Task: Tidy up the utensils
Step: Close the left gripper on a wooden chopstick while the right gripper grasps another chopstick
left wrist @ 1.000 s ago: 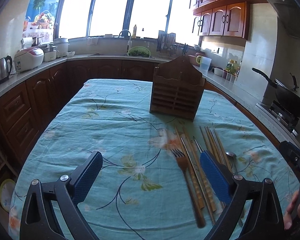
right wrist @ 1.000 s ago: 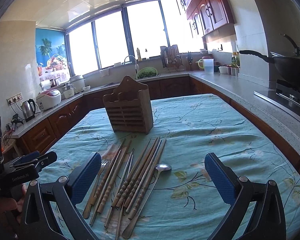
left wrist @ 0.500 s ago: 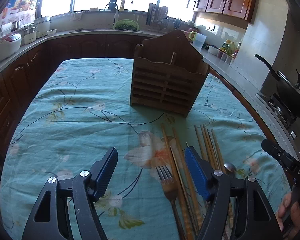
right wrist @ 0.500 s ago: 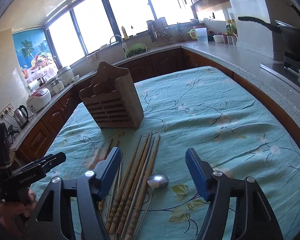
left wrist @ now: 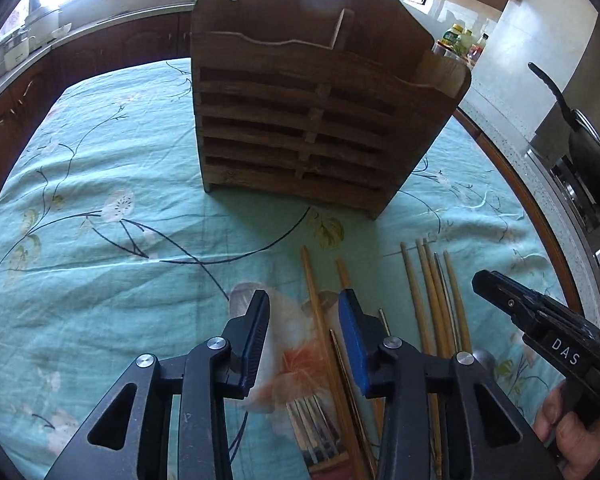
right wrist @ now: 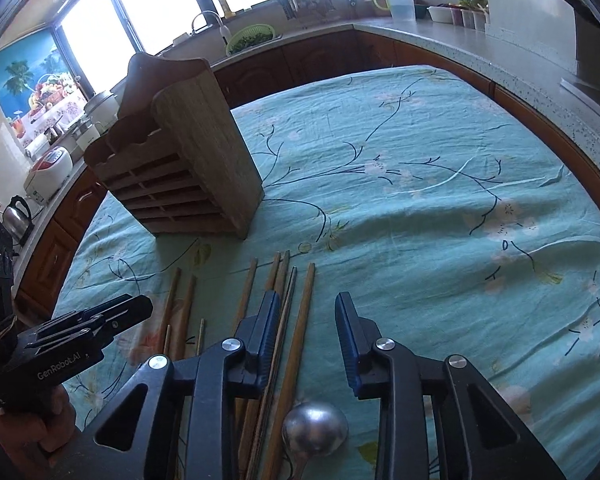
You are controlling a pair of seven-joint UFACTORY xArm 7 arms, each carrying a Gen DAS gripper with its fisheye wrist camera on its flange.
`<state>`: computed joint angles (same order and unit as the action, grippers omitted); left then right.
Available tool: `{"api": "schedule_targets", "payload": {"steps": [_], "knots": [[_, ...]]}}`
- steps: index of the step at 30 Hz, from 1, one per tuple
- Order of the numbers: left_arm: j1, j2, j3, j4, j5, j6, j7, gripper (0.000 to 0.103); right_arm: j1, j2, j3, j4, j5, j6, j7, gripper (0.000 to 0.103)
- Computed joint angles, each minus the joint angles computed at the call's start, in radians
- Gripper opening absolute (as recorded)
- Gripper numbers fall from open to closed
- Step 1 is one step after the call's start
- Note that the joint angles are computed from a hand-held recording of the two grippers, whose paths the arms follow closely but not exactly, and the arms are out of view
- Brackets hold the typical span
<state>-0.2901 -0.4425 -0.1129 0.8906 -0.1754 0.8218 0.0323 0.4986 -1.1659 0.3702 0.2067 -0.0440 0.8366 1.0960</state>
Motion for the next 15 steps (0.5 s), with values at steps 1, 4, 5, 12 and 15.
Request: {"api": "schedule_targets", "payload": {"steps": [1,4,5,12,15], "knots": [[0.001,0.020,0.000,0.013,0.003,-0.001,0.004,0.030,-0.006,0.021,-0.002,0.005,-0.003,0.000,-0.007,0.024],[0.009,0.091,0.000,0.070,0.019,0.012,0.013,0.024,-0.022,0.080,-0.027,0.001,-0.002,-0.042,-0.025,0.018],[0.014,0.108,-0.003,0.084,0.030,0.005,0.017,0.023,-0.027,0.090,-0.028,-0.006,-0.003,-0.073,-0.026,0.018],[0.028,0.177,-0.032,0.147,0.140,-0.028,0.021,0.007,-0.069,0.189,0.016,0.049,-0.063,-0.071,-0.034,0.010],[0.021,0.178,-0.010,0.153,0.093,-0.024,0.046,0.006,-0.050,0.155,-0.011,0.013,-0.048,-0.110,-0.021,0.007]]}}
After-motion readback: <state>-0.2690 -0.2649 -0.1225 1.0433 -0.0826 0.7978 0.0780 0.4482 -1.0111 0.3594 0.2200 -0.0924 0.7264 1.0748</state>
